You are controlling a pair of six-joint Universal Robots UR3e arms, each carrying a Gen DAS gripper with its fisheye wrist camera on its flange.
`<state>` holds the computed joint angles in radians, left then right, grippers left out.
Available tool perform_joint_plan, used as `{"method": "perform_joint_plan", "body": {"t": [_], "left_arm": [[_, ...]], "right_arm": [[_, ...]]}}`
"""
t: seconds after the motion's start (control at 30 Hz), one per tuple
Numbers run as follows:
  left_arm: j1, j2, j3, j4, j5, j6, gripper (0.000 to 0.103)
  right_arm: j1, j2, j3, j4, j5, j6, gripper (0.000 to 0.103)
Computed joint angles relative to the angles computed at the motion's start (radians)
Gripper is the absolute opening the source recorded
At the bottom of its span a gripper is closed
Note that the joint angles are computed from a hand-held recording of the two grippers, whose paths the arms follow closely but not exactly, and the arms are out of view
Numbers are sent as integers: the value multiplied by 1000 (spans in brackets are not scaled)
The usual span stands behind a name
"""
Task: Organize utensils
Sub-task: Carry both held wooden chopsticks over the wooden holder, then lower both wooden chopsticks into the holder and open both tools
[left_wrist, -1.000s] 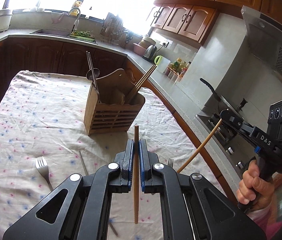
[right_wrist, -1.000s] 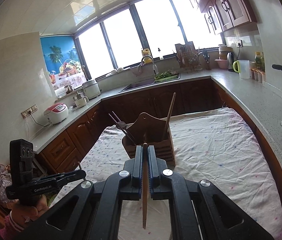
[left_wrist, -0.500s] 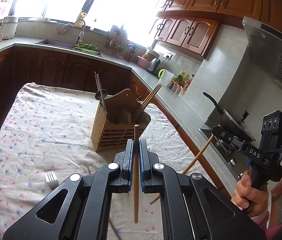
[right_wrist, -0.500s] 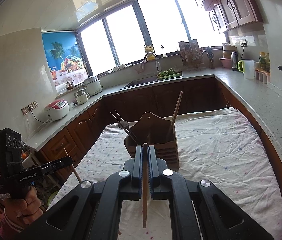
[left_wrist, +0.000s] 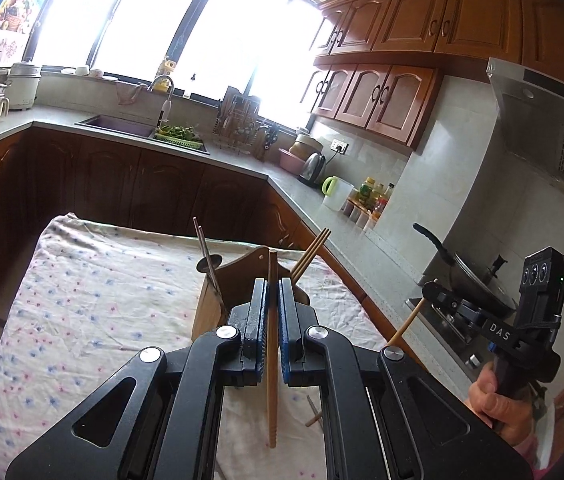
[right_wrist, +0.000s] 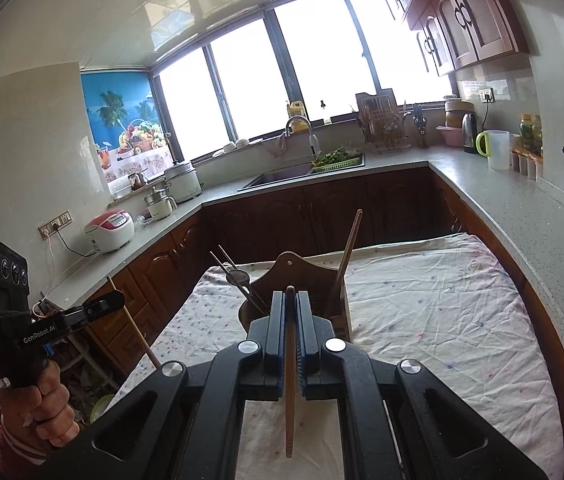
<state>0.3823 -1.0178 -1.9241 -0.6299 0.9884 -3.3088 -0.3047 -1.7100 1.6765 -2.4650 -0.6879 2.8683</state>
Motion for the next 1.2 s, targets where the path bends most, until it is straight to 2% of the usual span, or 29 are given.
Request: {"method": "perform_joint_plan", "body": {"t": [0.17,0.47,0.87,1.03,1.2], "left_arm": [[-33,-114,109,81,54,-25,4],[-96,-334,310,218,177,-67,4],[-166,-566,441,356,318,-112,4],[-179,-606,408,409,347,-124,4],[-196,-626,351,456,376,-149,4]], "right_arm": [[30,105,-128,-77,-17,83,5],[98,350,-470,-158,-76,243,5],[164,635,-839,-118,-170,332,5],[185,705,-885,-104,-197,336,5],[192,733,-846,-131,-206,354,5]]}}
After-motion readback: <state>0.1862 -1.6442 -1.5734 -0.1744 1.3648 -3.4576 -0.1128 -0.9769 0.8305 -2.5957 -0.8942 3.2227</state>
